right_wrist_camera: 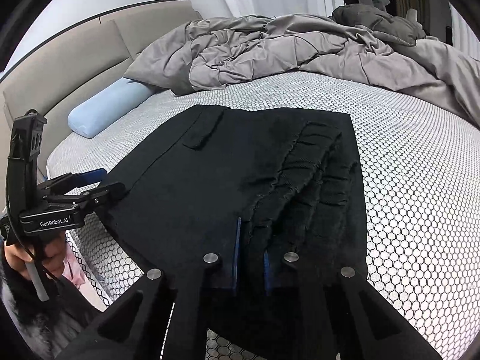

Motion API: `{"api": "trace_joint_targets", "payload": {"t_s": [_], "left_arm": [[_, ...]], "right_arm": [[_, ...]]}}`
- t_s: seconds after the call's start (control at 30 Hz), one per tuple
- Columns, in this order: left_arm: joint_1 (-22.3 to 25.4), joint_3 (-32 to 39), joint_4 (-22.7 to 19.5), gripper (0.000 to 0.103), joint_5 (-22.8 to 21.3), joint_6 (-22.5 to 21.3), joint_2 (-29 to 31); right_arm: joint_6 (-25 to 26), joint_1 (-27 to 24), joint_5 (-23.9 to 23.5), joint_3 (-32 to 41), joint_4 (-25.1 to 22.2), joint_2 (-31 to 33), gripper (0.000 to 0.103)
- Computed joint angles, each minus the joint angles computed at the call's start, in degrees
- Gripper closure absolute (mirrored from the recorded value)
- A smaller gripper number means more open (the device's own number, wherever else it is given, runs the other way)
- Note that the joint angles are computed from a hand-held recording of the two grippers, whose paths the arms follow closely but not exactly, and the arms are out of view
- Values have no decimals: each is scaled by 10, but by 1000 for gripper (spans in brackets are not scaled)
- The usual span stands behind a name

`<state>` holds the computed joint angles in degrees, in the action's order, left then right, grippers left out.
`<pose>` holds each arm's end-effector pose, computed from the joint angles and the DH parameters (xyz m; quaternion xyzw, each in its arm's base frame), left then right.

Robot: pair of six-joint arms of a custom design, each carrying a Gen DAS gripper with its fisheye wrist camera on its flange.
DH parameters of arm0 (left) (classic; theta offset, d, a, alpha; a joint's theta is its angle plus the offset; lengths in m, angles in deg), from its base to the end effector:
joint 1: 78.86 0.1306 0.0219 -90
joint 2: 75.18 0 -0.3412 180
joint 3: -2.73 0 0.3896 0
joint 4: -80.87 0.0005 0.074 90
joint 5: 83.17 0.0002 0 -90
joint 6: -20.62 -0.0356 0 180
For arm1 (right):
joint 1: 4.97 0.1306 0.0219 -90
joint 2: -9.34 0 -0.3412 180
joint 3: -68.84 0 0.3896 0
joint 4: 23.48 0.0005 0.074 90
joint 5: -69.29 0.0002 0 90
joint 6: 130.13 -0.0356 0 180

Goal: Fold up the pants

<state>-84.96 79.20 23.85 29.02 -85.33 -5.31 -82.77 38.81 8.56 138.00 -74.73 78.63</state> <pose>0.3560 -0.0521 0.4132 0.2405 0.8939 -0.1519 0.3466 0.2696 0.2336 0.3667 0.0745 0.9139 0.0453 0.3965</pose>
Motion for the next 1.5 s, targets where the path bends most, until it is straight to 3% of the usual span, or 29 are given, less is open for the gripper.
{"api": "trace_joint_targets", "payload": {"t_s": [0.6,0.77,0.87,0.97,1.03,1.27,1.5], "left_arm": [[-15,-2,6,22,-11,1,1],[-26,-5,19,21,-35,2,2],[-42,-8,26,21,-65,8,-5],[-51,-17,39,21,-77,6,-23],[-59,-21,43,21,-92,2,-30],[-68,-34,44,21,-99,-13,-52],[-59,-35,33,21,-83,-22,-54]], "right_arm": [[8,38,59,9,-13,-29,92],[-6,34,58,14,-49,-18,90],[-17,18,24,24,-95,8,84],[-15,26,23,17,-86,-7,75],[-14,24,-5,1,-59,-38,71],[-29,-2,-30,-18,-36,-62,71],[-7,-23,-78,-33,19,-64,68]]}}
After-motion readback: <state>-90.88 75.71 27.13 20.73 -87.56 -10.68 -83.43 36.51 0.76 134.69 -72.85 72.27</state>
